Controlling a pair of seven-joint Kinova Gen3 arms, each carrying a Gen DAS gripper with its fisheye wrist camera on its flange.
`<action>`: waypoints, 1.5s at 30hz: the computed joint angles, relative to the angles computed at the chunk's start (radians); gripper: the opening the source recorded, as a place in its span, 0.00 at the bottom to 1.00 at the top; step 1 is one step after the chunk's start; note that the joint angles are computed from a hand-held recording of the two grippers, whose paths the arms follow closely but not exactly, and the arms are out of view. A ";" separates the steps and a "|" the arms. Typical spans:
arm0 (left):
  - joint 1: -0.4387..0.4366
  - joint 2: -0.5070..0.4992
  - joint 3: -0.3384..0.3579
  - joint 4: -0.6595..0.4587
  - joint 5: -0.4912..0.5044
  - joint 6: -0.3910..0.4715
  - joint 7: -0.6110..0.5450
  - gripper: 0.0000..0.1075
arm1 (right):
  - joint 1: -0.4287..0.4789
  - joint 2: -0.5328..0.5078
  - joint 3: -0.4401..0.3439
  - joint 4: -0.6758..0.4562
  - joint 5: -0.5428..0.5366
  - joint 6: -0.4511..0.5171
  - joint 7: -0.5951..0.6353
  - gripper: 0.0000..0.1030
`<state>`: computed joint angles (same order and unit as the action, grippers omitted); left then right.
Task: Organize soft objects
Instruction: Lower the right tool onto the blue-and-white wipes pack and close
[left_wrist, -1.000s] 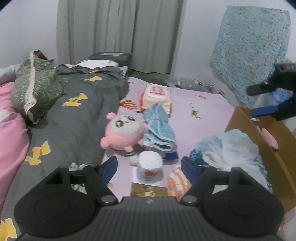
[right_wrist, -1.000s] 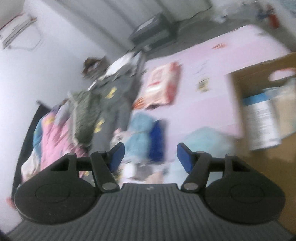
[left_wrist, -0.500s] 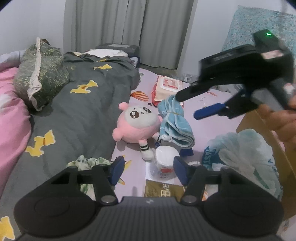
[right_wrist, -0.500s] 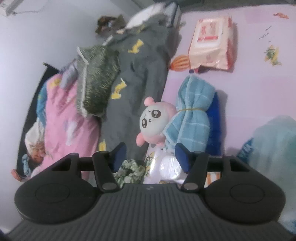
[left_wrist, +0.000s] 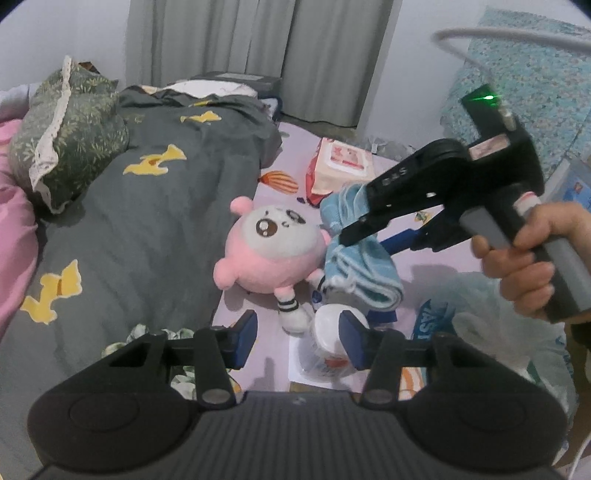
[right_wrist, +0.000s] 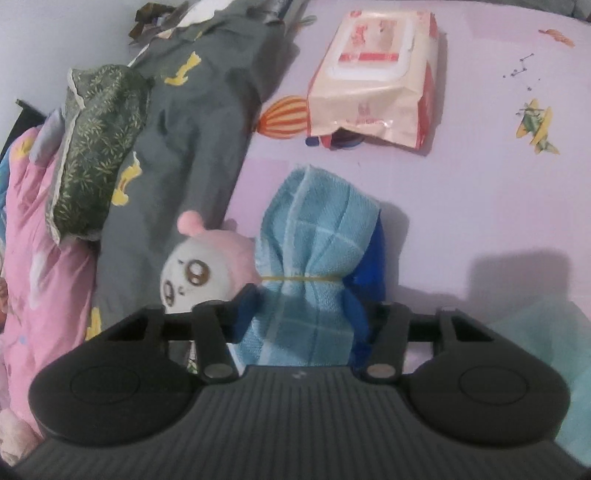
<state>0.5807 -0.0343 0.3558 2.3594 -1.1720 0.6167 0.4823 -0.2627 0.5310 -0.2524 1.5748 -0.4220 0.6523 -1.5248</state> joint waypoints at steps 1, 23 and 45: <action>-0.005 0.001 -0.005 0.000 0.001 -0.011 -0.005 0.46 | 0.019 0.003 -0.013 0.003 -0.016 0.000 0.017 0.32; -0.823 0.219 0.445 -0.175 0.365 -0.453 -0.649 0.45 | 0.197 -0.069 -0.060 0.045 -0.039 -0.049 0.140 0.42; -0.151 0.322 -0.371 -0.418 1.119 -0.191 -1.476 0.57 | 0.078 0.240 0.028 -0.294 -0.078 0.326 0.007 0.56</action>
